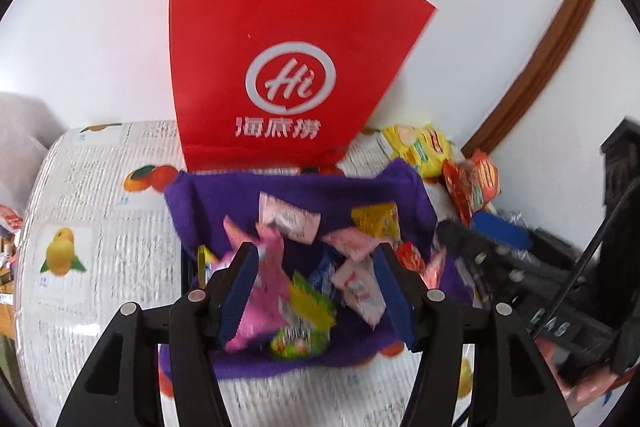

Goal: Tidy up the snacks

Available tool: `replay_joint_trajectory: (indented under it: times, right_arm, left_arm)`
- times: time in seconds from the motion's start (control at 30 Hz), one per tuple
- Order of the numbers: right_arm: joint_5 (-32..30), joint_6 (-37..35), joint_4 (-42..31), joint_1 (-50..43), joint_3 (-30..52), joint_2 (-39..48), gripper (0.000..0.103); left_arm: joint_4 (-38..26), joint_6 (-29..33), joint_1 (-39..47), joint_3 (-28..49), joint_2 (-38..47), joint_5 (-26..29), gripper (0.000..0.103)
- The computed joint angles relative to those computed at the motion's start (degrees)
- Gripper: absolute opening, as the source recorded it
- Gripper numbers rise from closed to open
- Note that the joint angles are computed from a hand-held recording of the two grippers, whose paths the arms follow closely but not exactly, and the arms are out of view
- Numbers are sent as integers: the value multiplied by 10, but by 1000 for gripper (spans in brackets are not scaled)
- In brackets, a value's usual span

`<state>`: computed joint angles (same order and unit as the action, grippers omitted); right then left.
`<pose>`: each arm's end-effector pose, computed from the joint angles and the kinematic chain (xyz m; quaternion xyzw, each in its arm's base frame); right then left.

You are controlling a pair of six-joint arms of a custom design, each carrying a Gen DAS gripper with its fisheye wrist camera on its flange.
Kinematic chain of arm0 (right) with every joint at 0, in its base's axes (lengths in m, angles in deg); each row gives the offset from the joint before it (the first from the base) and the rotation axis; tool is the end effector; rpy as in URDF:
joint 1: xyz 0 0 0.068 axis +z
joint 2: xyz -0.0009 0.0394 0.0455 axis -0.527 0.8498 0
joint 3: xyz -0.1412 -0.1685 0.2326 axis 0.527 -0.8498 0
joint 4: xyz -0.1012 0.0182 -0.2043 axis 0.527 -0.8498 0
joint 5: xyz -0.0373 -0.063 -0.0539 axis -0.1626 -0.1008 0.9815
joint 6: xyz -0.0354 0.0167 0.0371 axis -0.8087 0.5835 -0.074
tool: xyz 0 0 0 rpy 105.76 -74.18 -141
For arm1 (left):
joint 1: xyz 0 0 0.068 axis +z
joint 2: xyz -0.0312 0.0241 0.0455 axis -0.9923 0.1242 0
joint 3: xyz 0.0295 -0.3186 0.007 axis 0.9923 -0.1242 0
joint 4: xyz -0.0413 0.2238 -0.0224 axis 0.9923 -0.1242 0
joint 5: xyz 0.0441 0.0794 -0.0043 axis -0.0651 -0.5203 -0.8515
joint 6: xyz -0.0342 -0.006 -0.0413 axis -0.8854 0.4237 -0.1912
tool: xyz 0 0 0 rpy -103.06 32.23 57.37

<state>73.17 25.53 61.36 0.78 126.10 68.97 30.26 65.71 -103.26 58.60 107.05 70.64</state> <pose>0.3069 0.1919 0.1324 -0.0818 0.9365 0.1072 0.3238 0.2960 -0.1114 0.1492 -0.0006 0.9390 -0.1375 0.3152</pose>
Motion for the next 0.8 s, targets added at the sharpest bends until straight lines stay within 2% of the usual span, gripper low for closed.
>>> replay_joint_trajectory:
  times: [0.27, 0.3, 0.37, 0.47, 0.57, 0.67, 0.8]
  right_arm:
    - [85, 61, -32, 70, -111, -122, 75]
    - [93, 71, -35, 80, -125, -135, 76]
    - [124, 97, -47, 110, -154, -164, 85]
    - [192, 151, -69, 174, -196, -207, 92]
    - [226, 212, -100, 234, -233, -251, 95]
    - [272, 303, -180, 306, -244, -288, 95]
    - [336, 428, -309, 420, -229, -309, 95]
  left_arm:
    - [-46, -56, -106, -91, -121, -114, 59]
    - [-55, -68, -119, -101, -142, -125, 63]
    - [-73, -92, -152, -122, -183, -159, 69]
    - [-112, -141, -218, -147, -241, -217, 80]
    - [-155, -199, -287, -158, -273, -278, 85]
    - [-216, -280, -373, -163, -294, -338, 90]
    - [-297, -391, -483, -156, -301, -400, 90]
